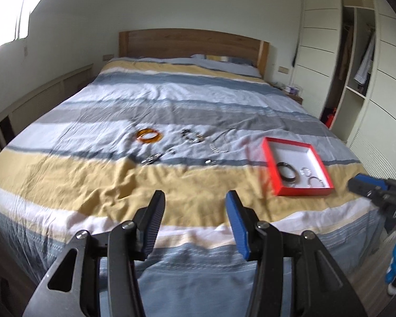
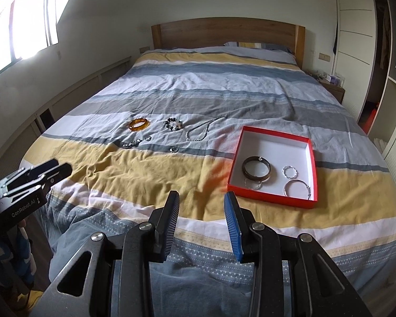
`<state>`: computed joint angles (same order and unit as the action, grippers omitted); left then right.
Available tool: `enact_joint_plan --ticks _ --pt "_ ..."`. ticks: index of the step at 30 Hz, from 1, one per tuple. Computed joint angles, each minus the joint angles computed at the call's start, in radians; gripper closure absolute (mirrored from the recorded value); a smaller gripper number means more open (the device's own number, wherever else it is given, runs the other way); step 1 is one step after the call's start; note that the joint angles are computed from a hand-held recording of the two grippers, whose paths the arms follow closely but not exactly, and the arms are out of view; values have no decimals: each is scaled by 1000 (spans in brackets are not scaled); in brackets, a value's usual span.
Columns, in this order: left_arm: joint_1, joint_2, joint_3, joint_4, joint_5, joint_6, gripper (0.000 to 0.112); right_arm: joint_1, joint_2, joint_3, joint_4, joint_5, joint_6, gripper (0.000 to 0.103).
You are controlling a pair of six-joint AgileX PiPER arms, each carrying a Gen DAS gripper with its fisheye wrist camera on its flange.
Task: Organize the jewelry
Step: 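Withdraw both tools from the box, then lower the left tool toward the silver watch while the right approaches the silver ring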
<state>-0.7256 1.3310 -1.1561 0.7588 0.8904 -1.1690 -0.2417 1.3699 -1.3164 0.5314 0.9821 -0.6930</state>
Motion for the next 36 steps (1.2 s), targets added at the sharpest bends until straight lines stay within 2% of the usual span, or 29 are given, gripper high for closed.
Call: enact_joint_plan --ticks 4,8,15,21,23,28,32,36 --pt "120 -72 132 -60 -113 24 67 44 42 -19 -19 -20 28 68" --pt "230 -76 193 -124 -201 87 67 93 102 -46 -32 -36 42 68" --pt "404 18 179 -280 -333 270 67 167 243 -137 -31 -50 60 68" --pt "525 153 97 -511 -426 539 67 229 391 -260 -41 -38 75 68" --pt "567 223 38 -621 -440 675 67 244 455 -319 -39 -27 82 68" --pt "620 389 -134 -734 -430 856 67 278 611 -485 -45 12 105 68" --pt "653 541 -306 -817 -391 991 67 300 738 -635 -48 54 133 68" --pt "666 692 -494 -807 -333 1041 67 311 853 -779 -54 101 162 66"
